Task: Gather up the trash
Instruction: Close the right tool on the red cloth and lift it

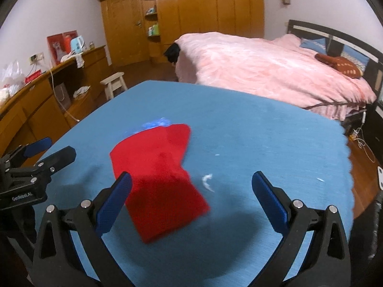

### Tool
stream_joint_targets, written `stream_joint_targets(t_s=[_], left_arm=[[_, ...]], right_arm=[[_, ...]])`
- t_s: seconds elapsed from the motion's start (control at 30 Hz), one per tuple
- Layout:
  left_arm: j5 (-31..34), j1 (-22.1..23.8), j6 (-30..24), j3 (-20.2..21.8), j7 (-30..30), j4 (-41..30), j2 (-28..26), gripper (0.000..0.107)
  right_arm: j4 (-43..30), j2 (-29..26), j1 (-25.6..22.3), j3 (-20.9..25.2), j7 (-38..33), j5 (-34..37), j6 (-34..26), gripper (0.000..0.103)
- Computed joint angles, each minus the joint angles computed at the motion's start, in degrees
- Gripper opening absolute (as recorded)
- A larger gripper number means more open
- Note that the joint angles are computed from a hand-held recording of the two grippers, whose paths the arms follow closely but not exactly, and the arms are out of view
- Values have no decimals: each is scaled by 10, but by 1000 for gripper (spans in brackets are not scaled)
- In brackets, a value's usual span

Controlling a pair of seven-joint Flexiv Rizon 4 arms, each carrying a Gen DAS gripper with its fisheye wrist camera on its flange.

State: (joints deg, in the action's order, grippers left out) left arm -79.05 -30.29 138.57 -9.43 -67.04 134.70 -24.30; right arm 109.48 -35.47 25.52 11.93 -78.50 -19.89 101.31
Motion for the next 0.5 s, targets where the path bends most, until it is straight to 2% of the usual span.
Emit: stream_joint_targets(t_s=[0.23,0.37,0.43,0.5], left_arm=[[23,9,-14,9,-26,16,7,97],[32,10,-18,13,-35,20,8,97],[31,10,-18,14,-34,19,8,97],[33,10,-19,15,-34,19,8,97]], right_arm=[[-38,-23,-32,49,-4,-4,-75,97],[-45,-28,-45,74,-26,4,-102,78],[-49,-29,-48,83,-38,10,-113,74],[-55,-34,-63,107,-58,18,-127,61]])
